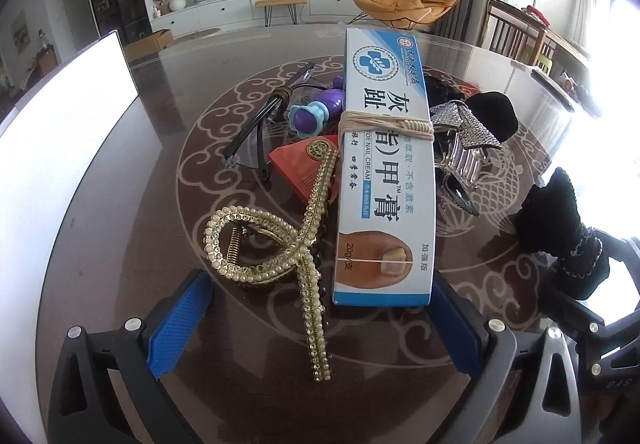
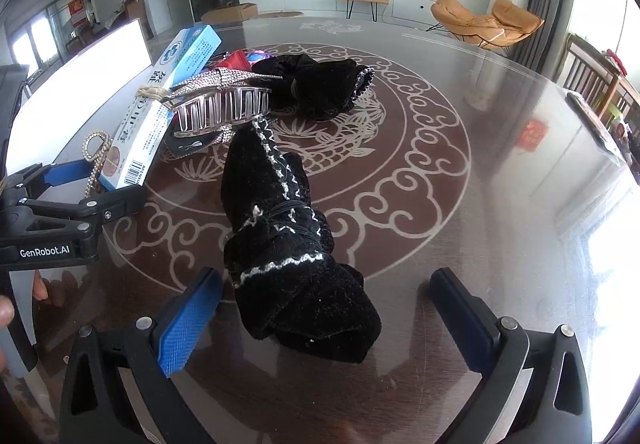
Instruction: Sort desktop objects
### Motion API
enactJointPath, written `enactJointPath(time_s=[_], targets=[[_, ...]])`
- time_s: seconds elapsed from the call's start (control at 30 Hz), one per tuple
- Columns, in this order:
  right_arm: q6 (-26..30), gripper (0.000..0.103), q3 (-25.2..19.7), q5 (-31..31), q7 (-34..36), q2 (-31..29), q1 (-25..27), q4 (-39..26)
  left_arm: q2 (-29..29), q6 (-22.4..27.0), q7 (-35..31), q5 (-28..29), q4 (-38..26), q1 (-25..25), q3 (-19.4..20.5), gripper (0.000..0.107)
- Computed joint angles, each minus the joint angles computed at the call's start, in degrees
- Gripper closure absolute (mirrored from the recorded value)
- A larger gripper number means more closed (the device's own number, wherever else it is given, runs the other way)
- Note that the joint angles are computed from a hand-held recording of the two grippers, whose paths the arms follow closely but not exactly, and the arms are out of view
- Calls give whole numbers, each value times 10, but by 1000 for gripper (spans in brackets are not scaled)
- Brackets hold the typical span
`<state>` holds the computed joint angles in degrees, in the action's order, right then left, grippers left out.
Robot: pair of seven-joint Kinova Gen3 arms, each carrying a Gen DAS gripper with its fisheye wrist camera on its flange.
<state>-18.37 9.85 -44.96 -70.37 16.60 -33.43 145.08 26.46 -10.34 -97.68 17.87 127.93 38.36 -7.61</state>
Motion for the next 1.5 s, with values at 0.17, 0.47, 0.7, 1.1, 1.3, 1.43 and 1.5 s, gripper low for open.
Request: enactJointPath(time_s=[0.17,0.47,0.7,1.1,1.3,1.43,1.5], targets=[[-6,0,-4,-8,1,0,-4,4,1,-1,0,0,0,-2,2,4],[-8,0,-8,-13,3,0,-5,5,1,-1,-1,0,0,-4,4,4],[-11,0,-9,-18,4,1,-7,6,1,-1,-1,0,0,-4,4,4],[-13,0,-14,-12,-4,2,3,6,1,-2,-1,-2,1,-6,5,4],[-12,0,-9,-23,6,2,-5,6,0,-2,-1,-3,1,-8,7,4],[-15,0,-10,-27,5,2,-8,6,1,-2,-1,-2,1,-7,7,4],[-15,0,-10,-27,6,3,-8,6,1,-2,-1,-3,1,-8,7,4]])
